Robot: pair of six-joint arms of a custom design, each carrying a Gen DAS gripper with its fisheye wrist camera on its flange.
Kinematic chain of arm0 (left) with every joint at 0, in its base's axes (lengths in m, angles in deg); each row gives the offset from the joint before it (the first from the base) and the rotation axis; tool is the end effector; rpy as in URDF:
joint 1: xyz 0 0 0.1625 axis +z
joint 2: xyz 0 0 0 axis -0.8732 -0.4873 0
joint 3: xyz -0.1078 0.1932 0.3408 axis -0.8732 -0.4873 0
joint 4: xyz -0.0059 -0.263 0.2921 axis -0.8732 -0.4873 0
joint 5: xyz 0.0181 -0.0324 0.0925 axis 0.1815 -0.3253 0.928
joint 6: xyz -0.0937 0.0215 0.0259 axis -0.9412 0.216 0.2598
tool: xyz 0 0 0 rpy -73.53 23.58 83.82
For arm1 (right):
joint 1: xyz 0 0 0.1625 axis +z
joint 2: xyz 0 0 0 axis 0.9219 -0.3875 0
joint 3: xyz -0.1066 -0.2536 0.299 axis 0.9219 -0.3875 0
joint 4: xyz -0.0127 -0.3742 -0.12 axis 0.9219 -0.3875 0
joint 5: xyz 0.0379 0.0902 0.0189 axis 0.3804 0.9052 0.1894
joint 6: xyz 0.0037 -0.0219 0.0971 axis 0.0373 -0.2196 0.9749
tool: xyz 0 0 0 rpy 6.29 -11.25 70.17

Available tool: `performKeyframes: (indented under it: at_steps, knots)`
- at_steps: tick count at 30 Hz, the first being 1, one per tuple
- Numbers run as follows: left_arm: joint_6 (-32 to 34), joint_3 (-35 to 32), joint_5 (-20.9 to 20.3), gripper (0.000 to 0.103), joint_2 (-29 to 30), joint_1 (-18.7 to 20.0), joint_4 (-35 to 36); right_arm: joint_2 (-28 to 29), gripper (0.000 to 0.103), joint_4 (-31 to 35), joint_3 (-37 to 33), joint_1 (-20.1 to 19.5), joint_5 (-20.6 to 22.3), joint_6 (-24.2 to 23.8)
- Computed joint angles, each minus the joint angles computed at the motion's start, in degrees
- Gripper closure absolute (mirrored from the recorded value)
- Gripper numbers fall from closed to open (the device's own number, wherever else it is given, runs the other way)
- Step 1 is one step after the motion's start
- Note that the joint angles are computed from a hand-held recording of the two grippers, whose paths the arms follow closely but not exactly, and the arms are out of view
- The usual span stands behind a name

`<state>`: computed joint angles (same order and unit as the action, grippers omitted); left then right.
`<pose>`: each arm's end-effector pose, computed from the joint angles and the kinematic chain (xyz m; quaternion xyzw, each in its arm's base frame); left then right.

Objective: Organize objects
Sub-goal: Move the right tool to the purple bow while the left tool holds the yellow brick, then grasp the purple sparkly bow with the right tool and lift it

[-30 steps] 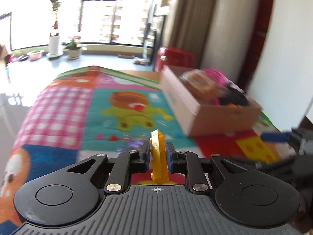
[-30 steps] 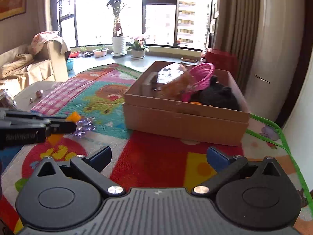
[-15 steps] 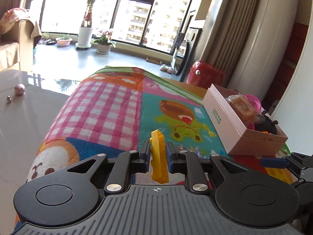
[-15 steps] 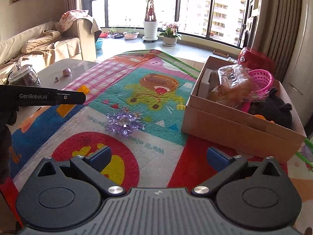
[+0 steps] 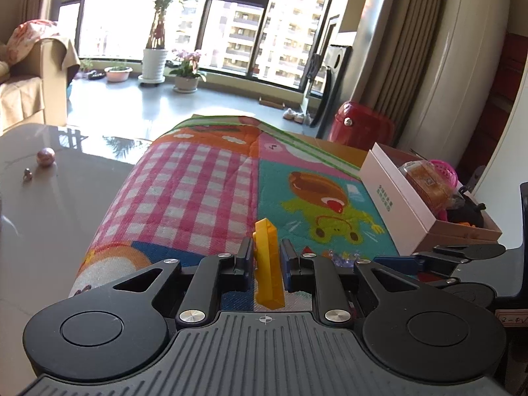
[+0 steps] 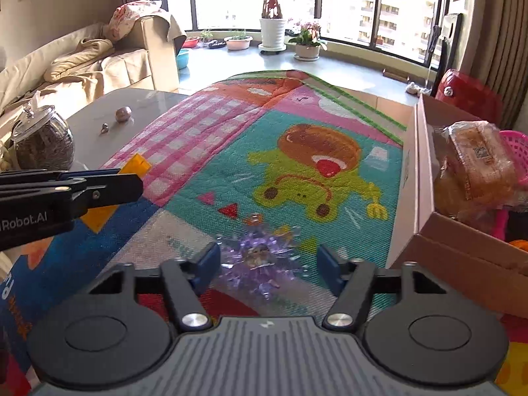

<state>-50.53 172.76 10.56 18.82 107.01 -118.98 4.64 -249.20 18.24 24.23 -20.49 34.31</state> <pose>-0.2561 -0.5789 0.1024 0.0897 0.8405 -0.4654 0.2623 0.1275 -0.7084 0.1705 0.3987 -0.8585 0.2232 0.2326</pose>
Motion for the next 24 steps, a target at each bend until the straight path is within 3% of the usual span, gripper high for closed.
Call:
performKeyframes:
  at_steps: [10, 13, 16, 18, 21, 24]
  knots:
    - [-0.4, -0.42, -3.23, 0.083, 0.45, -0.48, 0.94, -9.11, 0.044, -2.83, 9.92, -2.84, 0.18, -13.42]
    - [0.45, -0.94, -4.0, 0.083, 0.92, -0.8, 1.29, -9.56, 0.042, -7.5, 10.87, -3.48, -1.28, -15.2]
    - [0.76, -1.24, -3.44, 0.083, 1.13, -1.08, 1.47, -8.63, 0.038, -17.16, 11.3, -4.41, -2.18, -18.8]
    - [0.61, -1.37, -3.27, 0.083, 1.2, -1.06, 1.49, -9.91, 0.037, -13.36, 10.07, -5.08, -1.25, -13.92]
    - [0.29, -1.62, -3.32, 0.083, 1.34, -0.92, 1.99, -13.08, 0.023, -0.28, 8.16, -6.05, 3.7, -5.64]
    - [0.28, -1.46, -3.61, 0.083, 1.3, -0.95, 2.61, -12.86, 0.016, 0.1, 8.59, -5.82, 4.88, -5.79]
